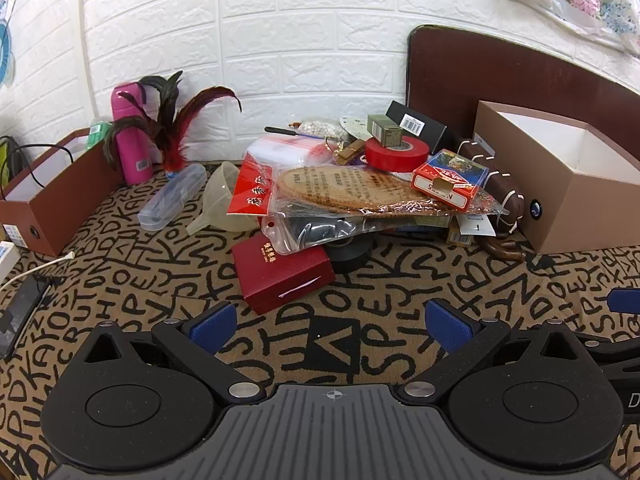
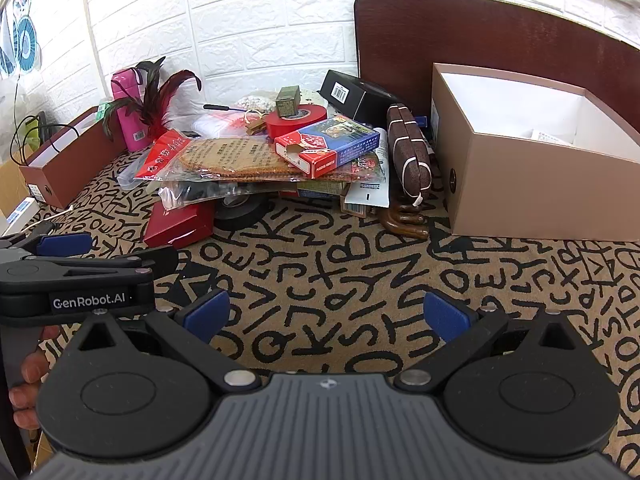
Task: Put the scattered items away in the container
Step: 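Move the left tool toward the small red gift box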
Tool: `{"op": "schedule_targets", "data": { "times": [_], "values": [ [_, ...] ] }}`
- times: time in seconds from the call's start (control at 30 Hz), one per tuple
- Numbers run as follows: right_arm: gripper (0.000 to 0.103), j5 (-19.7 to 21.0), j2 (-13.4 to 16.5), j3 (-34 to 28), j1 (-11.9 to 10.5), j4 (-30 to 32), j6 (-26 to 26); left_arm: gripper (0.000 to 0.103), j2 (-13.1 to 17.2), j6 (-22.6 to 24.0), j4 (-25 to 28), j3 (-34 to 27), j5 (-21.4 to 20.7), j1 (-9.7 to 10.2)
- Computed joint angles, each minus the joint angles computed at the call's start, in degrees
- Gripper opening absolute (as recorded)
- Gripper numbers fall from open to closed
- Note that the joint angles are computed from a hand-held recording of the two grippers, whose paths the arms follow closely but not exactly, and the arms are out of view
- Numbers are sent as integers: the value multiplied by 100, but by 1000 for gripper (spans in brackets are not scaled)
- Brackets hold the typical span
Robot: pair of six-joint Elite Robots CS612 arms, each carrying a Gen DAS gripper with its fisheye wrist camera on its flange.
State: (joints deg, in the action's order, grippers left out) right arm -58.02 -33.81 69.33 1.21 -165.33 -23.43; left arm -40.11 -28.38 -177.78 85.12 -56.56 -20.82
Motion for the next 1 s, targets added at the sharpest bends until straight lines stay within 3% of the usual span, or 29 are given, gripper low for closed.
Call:
{"op": "schedule_targets", "data": {
  "times": [1.0],
  "values": [
    [103, -63, 88, -190, 77, 354, -161, 103, 55, -114, 296, -122, -266, 139]
  ]
}}
